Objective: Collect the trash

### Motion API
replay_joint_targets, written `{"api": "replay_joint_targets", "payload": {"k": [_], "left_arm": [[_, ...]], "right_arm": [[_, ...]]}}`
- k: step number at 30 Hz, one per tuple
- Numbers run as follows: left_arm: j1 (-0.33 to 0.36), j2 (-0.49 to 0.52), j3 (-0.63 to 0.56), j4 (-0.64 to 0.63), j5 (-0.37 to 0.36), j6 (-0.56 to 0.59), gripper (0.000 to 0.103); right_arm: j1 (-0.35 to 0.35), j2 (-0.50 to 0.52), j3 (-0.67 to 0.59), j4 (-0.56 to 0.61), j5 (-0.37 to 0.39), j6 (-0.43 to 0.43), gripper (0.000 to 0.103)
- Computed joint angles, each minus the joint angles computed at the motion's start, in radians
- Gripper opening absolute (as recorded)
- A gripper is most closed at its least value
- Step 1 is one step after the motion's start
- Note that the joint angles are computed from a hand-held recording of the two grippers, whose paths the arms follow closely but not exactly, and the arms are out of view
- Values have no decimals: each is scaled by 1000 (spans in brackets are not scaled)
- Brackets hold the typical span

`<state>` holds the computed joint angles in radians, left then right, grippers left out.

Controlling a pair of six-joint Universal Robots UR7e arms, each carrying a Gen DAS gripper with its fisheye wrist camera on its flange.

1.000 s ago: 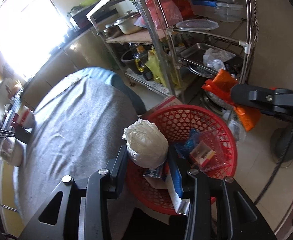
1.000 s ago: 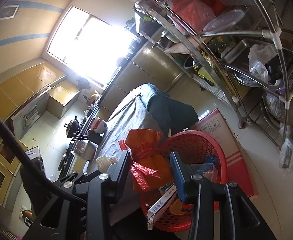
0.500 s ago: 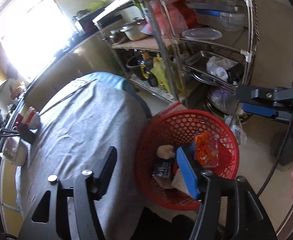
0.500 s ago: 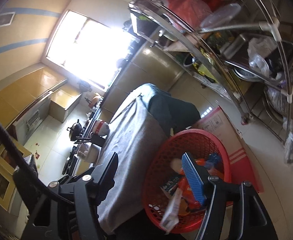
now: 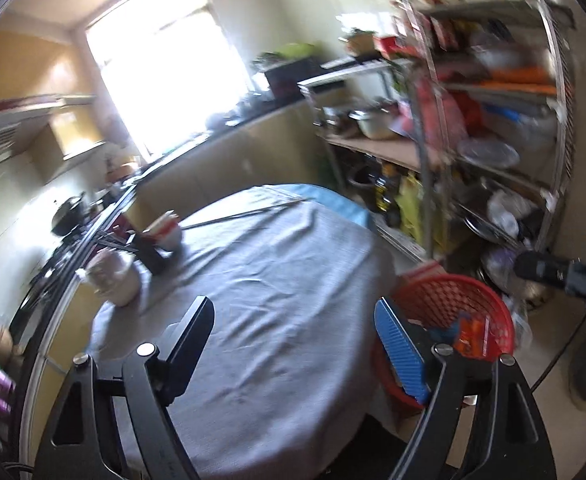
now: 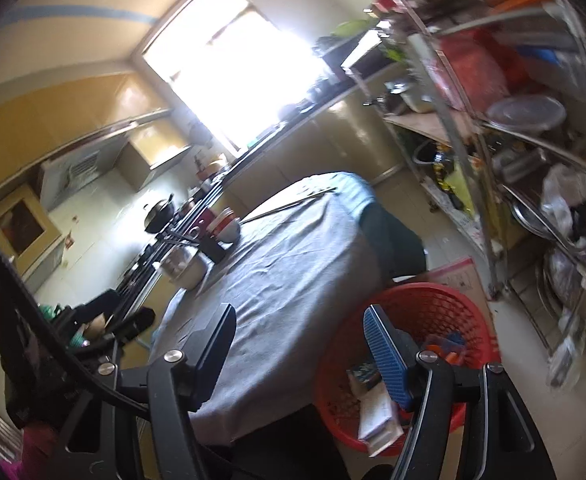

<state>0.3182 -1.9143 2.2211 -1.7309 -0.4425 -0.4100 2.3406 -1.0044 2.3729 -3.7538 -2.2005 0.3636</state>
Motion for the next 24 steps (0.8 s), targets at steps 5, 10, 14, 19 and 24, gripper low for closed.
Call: {"api": "replay_joint_targets", "payload": {"k": [5, 10, 14, 19, 24], "left_arm": [[-33, -72, -81, 323, 78, -252, 83], [-59, -109, -174, 682, 121, -557, 84], [-82, -121, -263, 997, 127, -823, 85], [-102, -122, -355, 1310, 122, -1113, 85], [-116, -122, -423, 1565, 116, -1373, 85]], "right_arm": [[49, 24, -73, 74, -3, -23, 71], [100, 62, -161, 151, -13, -48, 70], [143, 110, -244, 208, -23, -82, 71], [203, 186, -367, 312, -61, -130, 71], [255, 262, -480, 395, -138, -176, 71]]}}
